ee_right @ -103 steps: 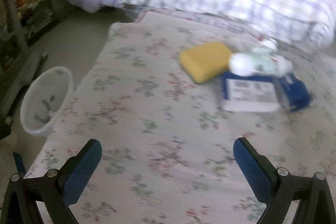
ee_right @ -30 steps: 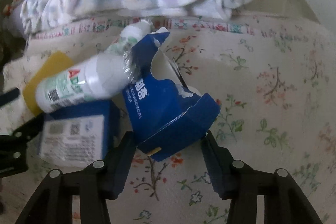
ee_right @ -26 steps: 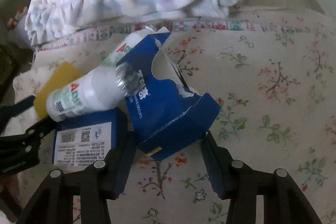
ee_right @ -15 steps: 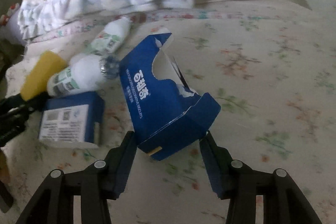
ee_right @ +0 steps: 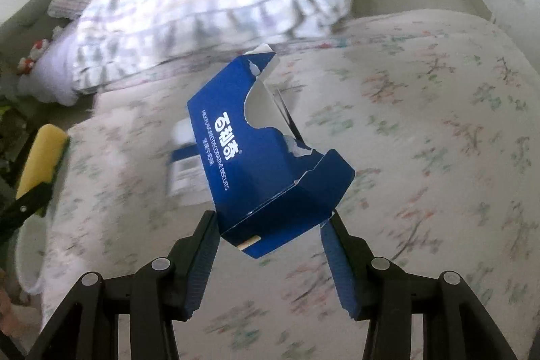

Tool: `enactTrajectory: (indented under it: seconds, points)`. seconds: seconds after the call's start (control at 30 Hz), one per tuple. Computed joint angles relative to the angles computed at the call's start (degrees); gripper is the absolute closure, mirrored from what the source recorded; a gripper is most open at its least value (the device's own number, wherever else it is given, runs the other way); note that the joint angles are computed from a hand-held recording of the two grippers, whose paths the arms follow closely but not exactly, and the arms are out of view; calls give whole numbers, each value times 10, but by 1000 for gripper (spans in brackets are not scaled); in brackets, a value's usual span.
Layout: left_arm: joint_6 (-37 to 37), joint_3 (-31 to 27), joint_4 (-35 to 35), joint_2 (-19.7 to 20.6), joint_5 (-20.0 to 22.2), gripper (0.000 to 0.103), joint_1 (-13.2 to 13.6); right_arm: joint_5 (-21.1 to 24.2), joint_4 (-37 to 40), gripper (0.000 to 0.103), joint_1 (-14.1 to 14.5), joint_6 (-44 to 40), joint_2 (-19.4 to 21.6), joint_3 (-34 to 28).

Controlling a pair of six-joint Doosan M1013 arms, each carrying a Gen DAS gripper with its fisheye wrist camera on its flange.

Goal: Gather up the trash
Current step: 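Carry the sponge and blue box to the wastebasket and open both tools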

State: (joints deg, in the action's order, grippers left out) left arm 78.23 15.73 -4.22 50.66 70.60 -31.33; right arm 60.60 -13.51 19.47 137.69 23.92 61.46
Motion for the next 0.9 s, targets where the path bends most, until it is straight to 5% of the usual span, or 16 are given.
enactTrajectory:
  seconds: [0.17,0.33,0.9]
  points:
    - [-15,154,-4,-87,-79,46,25,1,-10,49,21,-18,14,-29]
    - [-12,218,-4,-122,-110,46,45,-8,-9,49,38,-29,35,-62]
    - [-56,291,36,-150,-130,45,89,-28,102,49,68,-92,145,-225]
